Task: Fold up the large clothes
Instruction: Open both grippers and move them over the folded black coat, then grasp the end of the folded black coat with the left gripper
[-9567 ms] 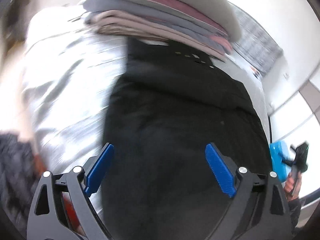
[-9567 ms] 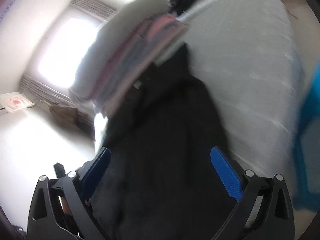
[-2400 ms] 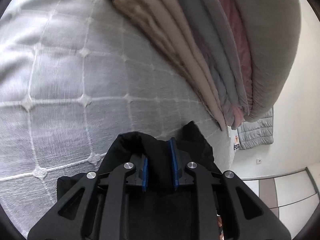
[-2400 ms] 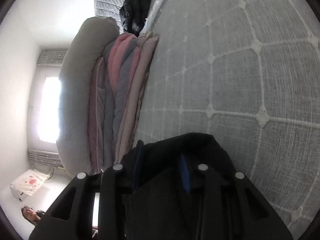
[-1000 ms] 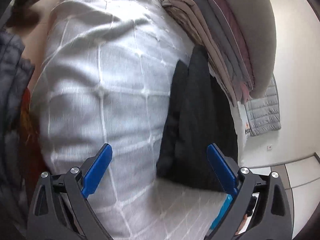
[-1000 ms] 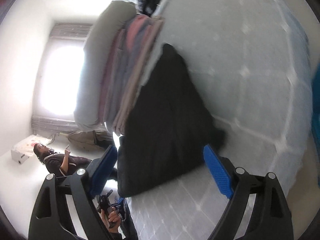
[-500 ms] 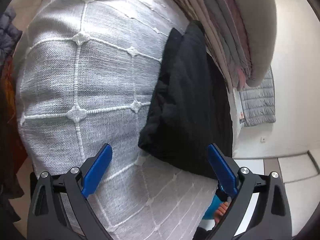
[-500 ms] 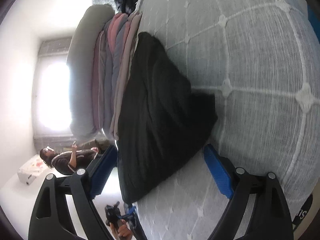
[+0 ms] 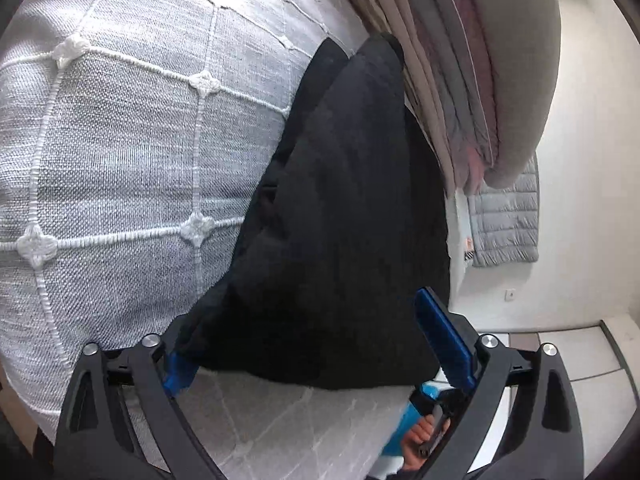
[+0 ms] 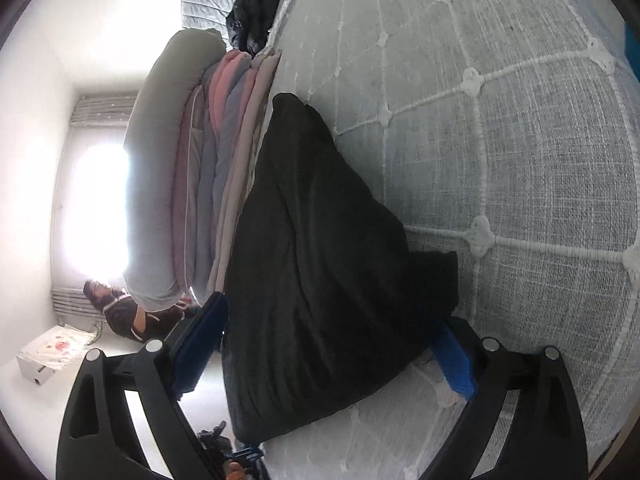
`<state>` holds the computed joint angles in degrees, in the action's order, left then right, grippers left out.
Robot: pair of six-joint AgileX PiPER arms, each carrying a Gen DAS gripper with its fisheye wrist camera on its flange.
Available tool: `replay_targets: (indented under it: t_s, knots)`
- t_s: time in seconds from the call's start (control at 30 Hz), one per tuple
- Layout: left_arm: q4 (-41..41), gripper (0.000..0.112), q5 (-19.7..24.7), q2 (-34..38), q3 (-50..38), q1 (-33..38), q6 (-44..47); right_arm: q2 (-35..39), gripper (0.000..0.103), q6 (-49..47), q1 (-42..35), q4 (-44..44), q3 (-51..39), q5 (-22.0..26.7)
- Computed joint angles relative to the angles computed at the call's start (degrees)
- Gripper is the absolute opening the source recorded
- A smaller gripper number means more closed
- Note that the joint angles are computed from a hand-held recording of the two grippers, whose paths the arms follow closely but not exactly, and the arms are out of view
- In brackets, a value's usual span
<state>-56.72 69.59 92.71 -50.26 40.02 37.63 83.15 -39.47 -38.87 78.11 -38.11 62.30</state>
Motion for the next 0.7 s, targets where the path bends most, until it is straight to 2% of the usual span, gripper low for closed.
replay_targets:
  t_s: [0.1,0.2,0.3,0.53,0.7]
  knots:
    - [1.5,0.057,-4.1,-1.6,1.3,-1.8,-0.8,-1.9,0.091,-1.7,2.0,0.2,1.1,-2.4]
    - [1.6,0.043,-4.6,-2.5,1.9,-1.7,1.1,-3.1,0.091,-2.1,3.7,-0.6,1.4,-4.5]
    - [1.8,0.039,-5.3,-3.9,2.4,-2.3,1.6,-3.4,0.091,-3.7,3.5,0.5,2.4,-4.3]
    - [2.2,0.04,-5.8,-4.0,1.8,-3.2,-0.2,-1.3,0.09,-10.2,-2.3,4.6,5.0,2.5]
    - [2.2,0.043,-4.3,-3.3,1.4,-2.5,-0.3,-2.3,0.09,-11.7,-3.1,4.0,5.8,3.0]
